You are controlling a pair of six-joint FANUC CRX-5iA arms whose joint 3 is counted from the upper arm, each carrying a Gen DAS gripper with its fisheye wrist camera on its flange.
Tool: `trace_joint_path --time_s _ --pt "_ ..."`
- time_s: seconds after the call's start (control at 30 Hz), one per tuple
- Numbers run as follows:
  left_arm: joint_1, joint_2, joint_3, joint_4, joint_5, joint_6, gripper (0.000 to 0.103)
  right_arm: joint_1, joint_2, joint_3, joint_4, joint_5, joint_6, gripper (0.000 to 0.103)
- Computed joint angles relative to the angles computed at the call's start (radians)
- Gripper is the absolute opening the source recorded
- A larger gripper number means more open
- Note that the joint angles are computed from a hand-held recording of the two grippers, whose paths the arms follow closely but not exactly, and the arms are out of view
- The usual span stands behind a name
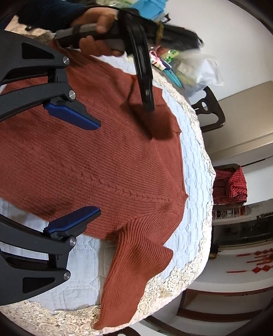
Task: Fold small clothes
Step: 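Fold the gripped sleeve across the sweater body with the left tool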
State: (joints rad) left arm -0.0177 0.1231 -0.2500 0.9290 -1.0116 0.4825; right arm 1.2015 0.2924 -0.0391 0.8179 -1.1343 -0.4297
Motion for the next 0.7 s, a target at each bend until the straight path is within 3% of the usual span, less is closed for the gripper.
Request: trace_joint_path --time_s 0.1,0.27,0.37,0.53,0.63,0.67,0.7 --pt "0.072 -0.03 -0.01 -0.006 -0.03 0.002 0.048 -0.023 -0.014 -0.014 0.025 0.074 0.003 0.074" --pt "0.112 -0.024 0.023 -0.096 0.036 0.067 0.048 -0.081 -0.006 0.011 -0.009 0.181 0.068 0.061" --pt "0.105 -0.005 0.044 -0.127 0.101 0.099 0.048 -0.129 0.028 0.057 -0.082 0.214 0.136 0.044" --pt "0.046 0.073 0.09 -0.144 0.171 0.123 0.048 -0.208 0.092 0.125 -0.192 0.282 0.216 0.04" --pt "0.024 0.117 0.13 -0.215 0.171 0.178 0.043 -0.216 0.127 0.168 -0.191 0.242 0.24 0.024" --pt "0.022 0.124 0.129 -0.217 0.171 0.175 0.04 -0.213 0.128 0.175 -0.193 0.234 0.245 0.007" --pt "0.019 0.116 0.112 -0.205 0.189 0.155 0.04 -0.212 0.13 0.183 -0.195 0.234 0.26 0.005"
